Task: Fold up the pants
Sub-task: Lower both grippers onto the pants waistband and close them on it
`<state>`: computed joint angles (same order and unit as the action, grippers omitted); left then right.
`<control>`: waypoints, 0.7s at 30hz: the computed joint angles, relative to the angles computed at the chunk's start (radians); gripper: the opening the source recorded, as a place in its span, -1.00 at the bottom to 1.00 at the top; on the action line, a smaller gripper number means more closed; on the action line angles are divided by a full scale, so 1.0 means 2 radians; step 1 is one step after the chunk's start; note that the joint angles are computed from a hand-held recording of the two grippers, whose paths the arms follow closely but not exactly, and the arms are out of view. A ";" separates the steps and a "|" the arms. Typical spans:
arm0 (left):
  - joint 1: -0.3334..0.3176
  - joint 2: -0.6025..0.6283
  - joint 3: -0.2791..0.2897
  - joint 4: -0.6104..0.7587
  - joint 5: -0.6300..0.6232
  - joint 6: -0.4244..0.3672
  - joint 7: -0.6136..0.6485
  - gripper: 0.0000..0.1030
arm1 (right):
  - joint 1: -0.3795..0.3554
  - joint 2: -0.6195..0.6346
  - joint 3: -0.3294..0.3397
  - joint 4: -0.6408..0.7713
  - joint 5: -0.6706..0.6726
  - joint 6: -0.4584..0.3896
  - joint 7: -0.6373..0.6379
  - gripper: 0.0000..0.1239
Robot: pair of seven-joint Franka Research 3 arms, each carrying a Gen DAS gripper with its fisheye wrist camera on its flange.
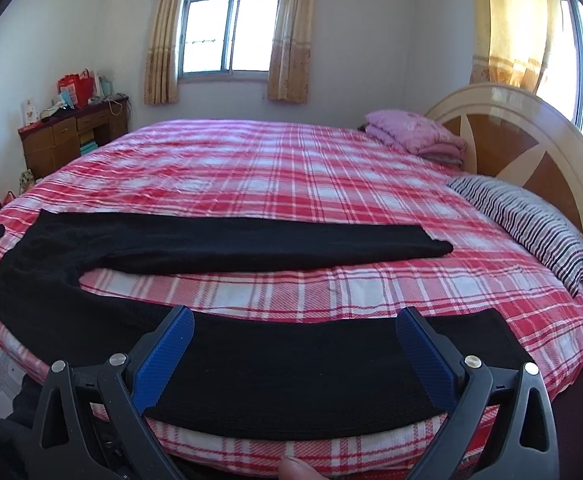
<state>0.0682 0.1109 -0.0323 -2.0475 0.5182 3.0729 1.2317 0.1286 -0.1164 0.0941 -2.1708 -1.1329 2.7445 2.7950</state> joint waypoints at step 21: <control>0.027 0.343 -0.048 0.492 -0.188 -0.320 0.206 -0.23 | 0.002 0.162 -0.094 0.169 0.281 -0.004 -0.286 0.62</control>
